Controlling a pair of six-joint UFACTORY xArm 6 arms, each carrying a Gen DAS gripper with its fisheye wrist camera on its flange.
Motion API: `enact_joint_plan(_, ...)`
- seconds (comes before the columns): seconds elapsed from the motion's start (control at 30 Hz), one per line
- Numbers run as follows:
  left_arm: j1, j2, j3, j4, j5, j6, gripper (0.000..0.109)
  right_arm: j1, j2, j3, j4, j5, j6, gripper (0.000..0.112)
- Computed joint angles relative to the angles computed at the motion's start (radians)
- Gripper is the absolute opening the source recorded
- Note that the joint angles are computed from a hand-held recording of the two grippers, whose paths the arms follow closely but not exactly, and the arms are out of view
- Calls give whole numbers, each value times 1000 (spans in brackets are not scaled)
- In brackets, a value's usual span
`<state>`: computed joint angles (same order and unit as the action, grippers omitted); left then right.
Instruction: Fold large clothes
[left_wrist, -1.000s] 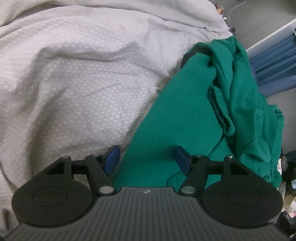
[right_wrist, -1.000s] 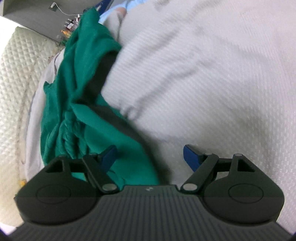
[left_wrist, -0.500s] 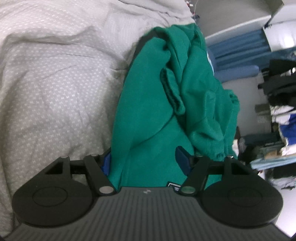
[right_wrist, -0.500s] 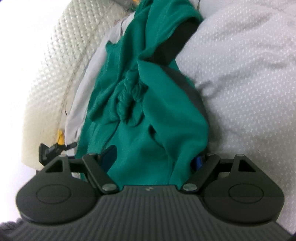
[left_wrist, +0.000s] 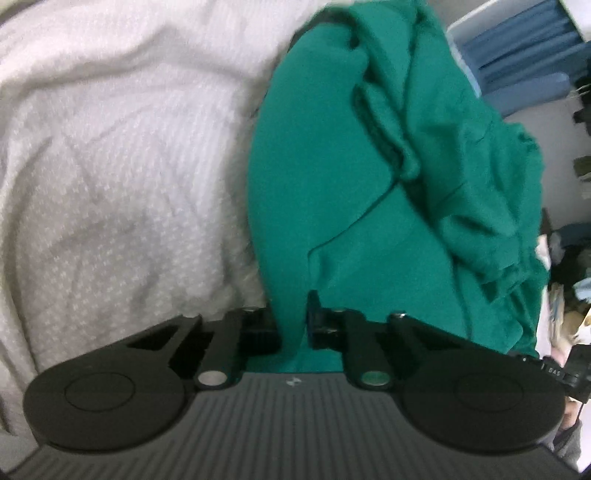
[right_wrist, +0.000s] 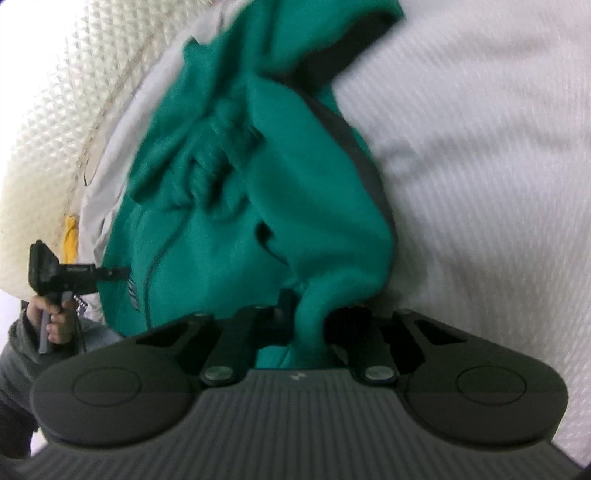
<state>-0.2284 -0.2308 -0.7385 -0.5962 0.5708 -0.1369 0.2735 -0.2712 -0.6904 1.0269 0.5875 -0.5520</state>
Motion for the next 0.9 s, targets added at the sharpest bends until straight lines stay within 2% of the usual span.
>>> enact_joint_plan(0.07, 3, -47, 23, -77, -38, 38, 11, 35, -23, -12, 4, -56, 11, 10)
enact_joint_plan(0.17, 10, -142, 50, -208, -72, 164, 10, 63, -73, -20, 34, -118, 13, 9)
enact_joint_plan(0.23, 27, -195, 55, -279, -70, 200, 10, 97, -131, -3, 21, -170, 47, 9)
enact_joint_plan(0.33, 26, -287, 79, -317, -89, 204, 7, 158, -219, 40, -15, -256, 119, 9)
enact_joint_plan(0.47, 59, -415, 118, -362, -58, 215, 7, 207, -352, 123, -58, -334, 207, 8)
enact_joint_plan(0.5, 96, -468, 136, -356, -16, 214, 7, 214, -392, 146, -89, -346, 253, 8)
enact_joint_plan(0.63, 157, -640, 208, -354, 73, 156, 7, 264, -510, 230, -170, -416, 395, 8)
enact_joint_plan(0.7, 228, -740, 251, -376, 162, 165, 7, 276, -581, 271, -221, -420, 465, 8)
enact_joint_plan(0.77, 254, -848, 302, -381, 209, 146, 7, 274, -673, 316, -278, -399, 535, 8)
enact_joint_plan(0.9, 435, -1071, 358, -423, 441, 118, 6, 276, -832, 399, -490, -345, 766, 8)
